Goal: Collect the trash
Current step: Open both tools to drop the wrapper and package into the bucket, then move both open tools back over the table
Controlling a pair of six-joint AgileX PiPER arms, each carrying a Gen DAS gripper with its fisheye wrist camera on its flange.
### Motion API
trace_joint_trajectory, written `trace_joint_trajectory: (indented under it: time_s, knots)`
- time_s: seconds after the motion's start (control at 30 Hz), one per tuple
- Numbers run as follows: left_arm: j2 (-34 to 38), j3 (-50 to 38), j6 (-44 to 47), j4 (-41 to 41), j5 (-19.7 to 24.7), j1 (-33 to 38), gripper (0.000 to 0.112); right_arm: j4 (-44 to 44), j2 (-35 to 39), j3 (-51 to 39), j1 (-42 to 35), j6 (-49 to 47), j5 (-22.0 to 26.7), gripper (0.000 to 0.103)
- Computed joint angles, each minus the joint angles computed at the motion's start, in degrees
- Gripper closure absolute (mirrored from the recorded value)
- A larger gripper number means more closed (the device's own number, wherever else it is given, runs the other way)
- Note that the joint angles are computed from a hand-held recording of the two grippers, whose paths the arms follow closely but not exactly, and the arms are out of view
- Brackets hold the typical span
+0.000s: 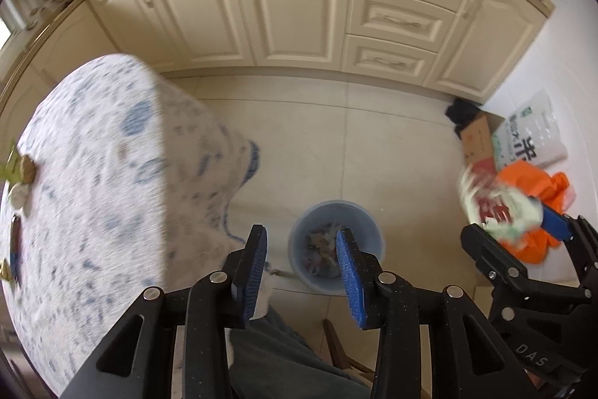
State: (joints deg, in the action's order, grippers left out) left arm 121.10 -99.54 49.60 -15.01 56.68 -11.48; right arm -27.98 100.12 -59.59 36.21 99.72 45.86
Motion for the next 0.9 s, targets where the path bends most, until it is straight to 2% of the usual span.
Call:
trace_joint_trajectory:
  time_s: [0.1, 0.3, 0.6, 0.9]
  knots:
    - [-0.96, 0.73, 0.09, -0.46, -0.3, 1.66, 0.07, 0.9, 1.7, -2.69, -0.05, -1.97, 1.15, 0.014]
    - [-1.35, 0.05, 1.55, -1.17, 1.67, 4.34, 0.07, 2.03, 2.54, -4.53, 0.14, -3.24, 1.86, 0.014]
    - [-1.02, -1.29, 3.9, -2.34, 3.67, 5.85, 0.069, 1.77, 3.18, -8.36, 1.35, -3.44, 5.69, 0.014]
    - [1.15, -7.73, 6.59, -5.82, 7.57, 12.74, 0.06, 1.4, 8.06, -19.48, 2.31, -7.98, 10.2, 0.012]
